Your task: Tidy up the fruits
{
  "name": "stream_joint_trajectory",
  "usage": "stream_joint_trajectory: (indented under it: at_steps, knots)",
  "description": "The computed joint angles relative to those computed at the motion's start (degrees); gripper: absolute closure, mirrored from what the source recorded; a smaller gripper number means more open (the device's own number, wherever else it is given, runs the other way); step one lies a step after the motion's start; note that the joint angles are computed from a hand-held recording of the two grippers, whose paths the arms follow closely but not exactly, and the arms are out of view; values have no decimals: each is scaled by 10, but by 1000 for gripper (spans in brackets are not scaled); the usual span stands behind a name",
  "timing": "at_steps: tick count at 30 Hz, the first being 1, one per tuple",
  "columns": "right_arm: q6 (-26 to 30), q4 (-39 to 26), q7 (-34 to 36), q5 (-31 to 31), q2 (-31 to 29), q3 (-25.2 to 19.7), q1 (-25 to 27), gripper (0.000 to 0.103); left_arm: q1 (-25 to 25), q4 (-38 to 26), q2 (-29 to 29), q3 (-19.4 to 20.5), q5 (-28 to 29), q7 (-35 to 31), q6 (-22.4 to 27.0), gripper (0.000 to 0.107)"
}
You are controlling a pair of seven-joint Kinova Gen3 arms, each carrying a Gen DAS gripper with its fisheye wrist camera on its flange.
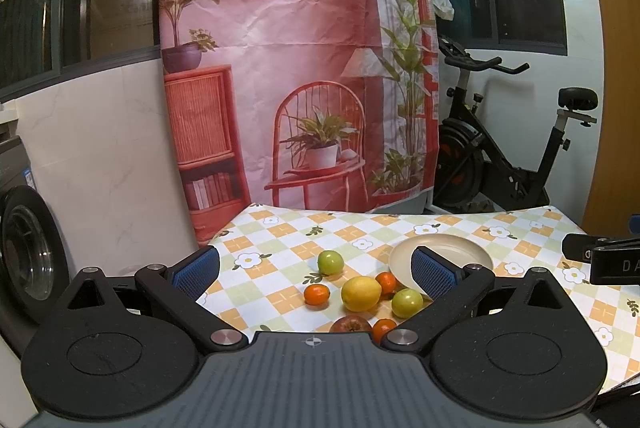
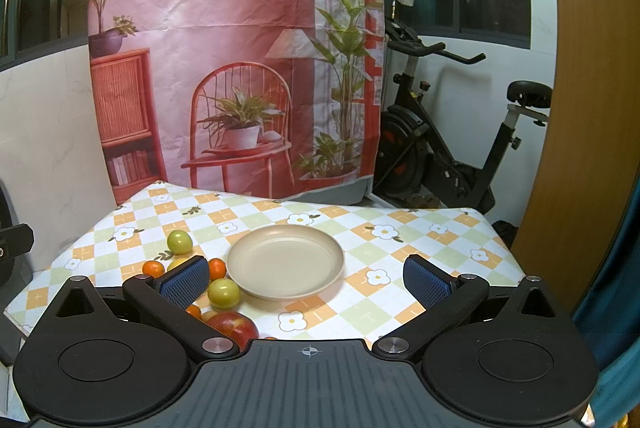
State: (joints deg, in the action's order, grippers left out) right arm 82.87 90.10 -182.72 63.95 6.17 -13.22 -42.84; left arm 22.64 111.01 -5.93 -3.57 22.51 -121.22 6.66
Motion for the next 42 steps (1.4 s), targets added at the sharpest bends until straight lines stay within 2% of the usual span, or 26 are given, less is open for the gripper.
stream_joint_trajectory:
  at_steps: [28,42]
  knots:
    - [2,-1,2,0,0,0,0,0,6,-1,0,-8,12,-11,2,5]
    - [3,-2,3,0,0,0,-1,0,-7,1,0,5,0,5,2,5]
